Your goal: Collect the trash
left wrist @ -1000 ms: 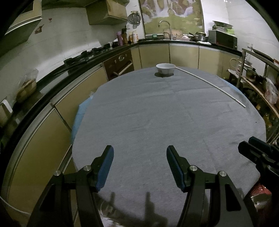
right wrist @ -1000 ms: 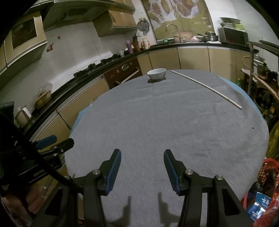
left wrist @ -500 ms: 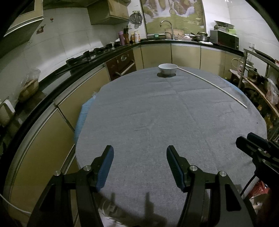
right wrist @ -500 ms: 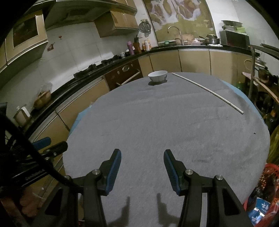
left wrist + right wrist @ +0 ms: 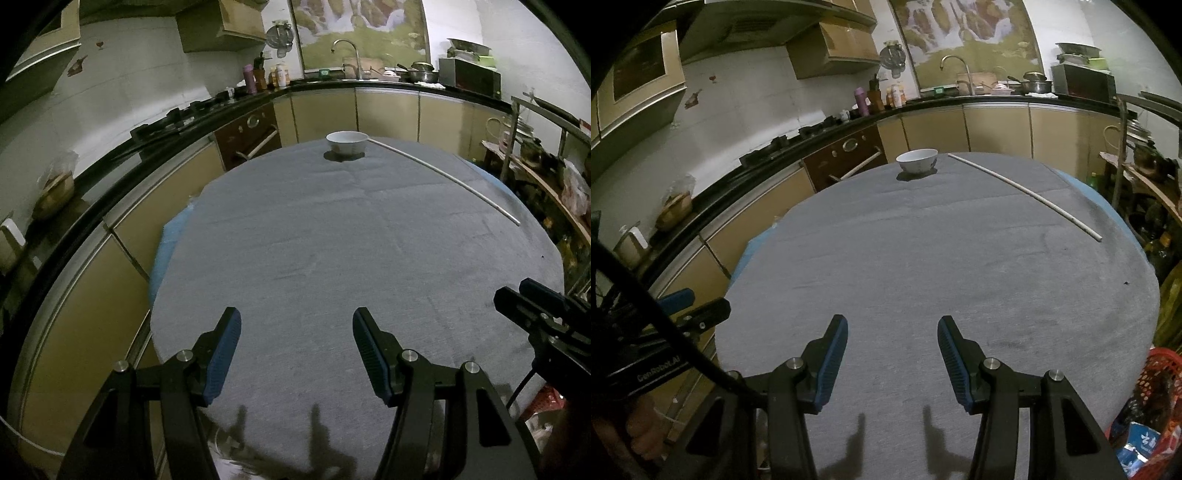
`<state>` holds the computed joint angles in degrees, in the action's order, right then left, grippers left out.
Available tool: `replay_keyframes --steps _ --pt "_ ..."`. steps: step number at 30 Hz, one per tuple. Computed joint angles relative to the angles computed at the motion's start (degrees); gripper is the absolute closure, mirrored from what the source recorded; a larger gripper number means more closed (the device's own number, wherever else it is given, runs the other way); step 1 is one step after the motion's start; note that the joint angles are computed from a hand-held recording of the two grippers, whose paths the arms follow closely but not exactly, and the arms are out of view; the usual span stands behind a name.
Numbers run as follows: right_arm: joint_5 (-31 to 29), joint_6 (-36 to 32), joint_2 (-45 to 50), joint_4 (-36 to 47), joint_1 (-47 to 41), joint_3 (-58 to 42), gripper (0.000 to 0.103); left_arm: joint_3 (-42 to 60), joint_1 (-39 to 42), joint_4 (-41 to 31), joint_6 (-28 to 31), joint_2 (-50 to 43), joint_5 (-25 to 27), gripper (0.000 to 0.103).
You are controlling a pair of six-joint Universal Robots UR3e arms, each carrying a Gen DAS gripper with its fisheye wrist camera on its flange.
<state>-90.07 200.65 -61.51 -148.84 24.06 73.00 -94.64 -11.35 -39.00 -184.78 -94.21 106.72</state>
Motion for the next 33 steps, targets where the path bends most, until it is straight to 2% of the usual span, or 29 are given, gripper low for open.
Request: replay_keyframes --steps 30,33 --pt "0.8 0.2 0.0 -0.5 -1.2 0.7 0.048 1.2 -0.9 0.7 0.1 -1.6 0.6 0.039" --pt "0.8 0.3 0.1 -0.4 -1.7 1.0 0.048 2.7 0.4 -0.7 0.1 -3.1 -1.9 0.039"
